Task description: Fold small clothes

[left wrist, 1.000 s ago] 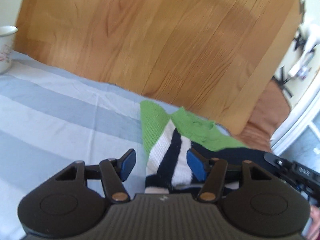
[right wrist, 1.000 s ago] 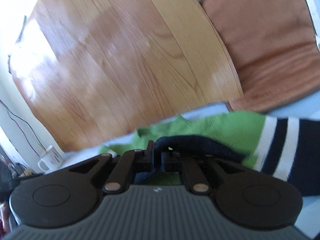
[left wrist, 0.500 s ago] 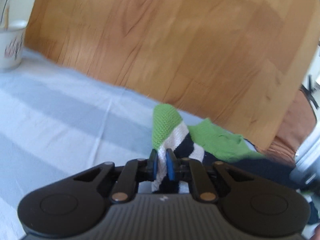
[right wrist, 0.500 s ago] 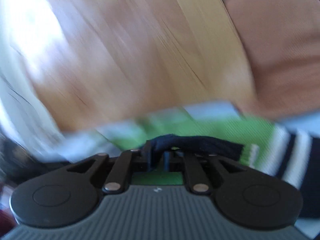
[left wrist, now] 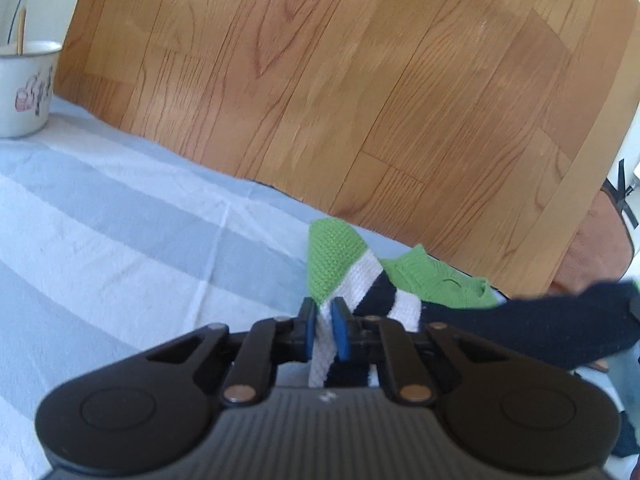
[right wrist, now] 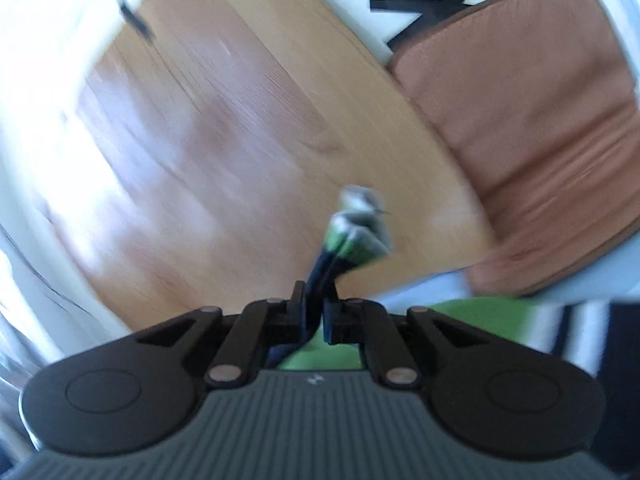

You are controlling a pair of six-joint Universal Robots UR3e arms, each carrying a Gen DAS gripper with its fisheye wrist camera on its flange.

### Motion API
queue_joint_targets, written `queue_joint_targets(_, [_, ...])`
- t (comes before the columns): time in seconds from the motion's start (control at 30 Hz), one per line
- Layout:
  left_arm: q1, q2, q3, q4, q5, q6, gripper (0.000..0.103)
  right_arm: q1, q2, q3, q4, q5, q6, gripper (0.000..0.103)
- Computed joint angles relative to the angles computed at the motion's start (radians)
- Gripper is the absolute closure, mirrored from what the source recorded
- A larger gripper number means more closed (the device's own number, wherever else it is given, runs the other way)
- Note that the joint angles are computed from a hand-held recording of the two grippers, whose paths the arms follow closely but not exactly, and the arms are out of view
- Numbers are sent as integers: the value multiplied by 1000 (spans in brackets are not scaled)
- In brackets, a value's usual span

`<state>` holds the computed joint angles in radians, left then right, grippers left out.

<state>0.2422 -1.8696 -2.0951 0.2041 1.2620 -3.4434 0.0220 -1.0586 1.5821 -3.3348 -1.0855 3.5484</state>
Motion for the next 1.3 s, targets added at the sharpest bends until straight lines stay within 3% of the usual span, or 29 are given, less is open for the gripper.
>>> queue_joint_targets(0.03, [-8, -4, 8, -8, 18, 1, 93, 32, -11, -36, 155, -112, -70, 78])
queue_joint_targets(0.1, [-16, -6, 36, -73, 37, 4, 91, 29, -42, -45, 365, -186, -85, 76])
queue_joint_targets(0.27, [-15, 26, 19, -84, 78, -17, 74, -147, -310, 369, 154, -80, 38, 75])
queue_joint_targets(0.4, [-10, 71, -82, 139, 99, -63, 75, -318, -571, 672, 67, -78, 92, 74])
queue_joint_targets(0.5, [-15, 80, -114, 219, 12, -2, 75, -517, -778, 872, 95, -38, 139, 74])
queue_joint_targets(0.57, [-22, 74, -106, 183, -74, 66, 75, -645, -897, 941, 199, 11, 154, 74])
queue_joint_targets(0.63, [-52, 62, -74, 104, -96, 142, 75, -737, -967, 972, 282, 47, 173, 73])
queue_joint_targets(0.77, [-137, 23, 33, -107, 25, 246, 76, -721, -857, 951, 186, 17, 228, 65])
queue_joint_targets(0.9, [-108, 20, 34, -125, -15, 228, 76, -633, -634, 874, -5, -58, 300, 66])
queue_joint_targets(0.97, [-115, 16, 33, -117, -5, 229, 76, -603, -548, 806, -25, -92, 291, 72])
queue_joint_targets(1.0, [-122, 23, 21, -109, 4, 232, 76, -581, -520, 766, -2, -118, 286, 93])
queue_joint_targets(1.07, [-122, 23, 19, -104, 5, 233, 76, -570, -545, 718, 85, -130, 288, 93])
queue_joint_targets(1.17, [-72, 47, -4, -106, -79, 207, 70, -486, -559, 636, 71, -109, 273, 94])
queue_joint_targets(1.3, [48, 74, -75, 16, -251, 80, 64, -220, -452, 314, 141, -115, 190, 94])
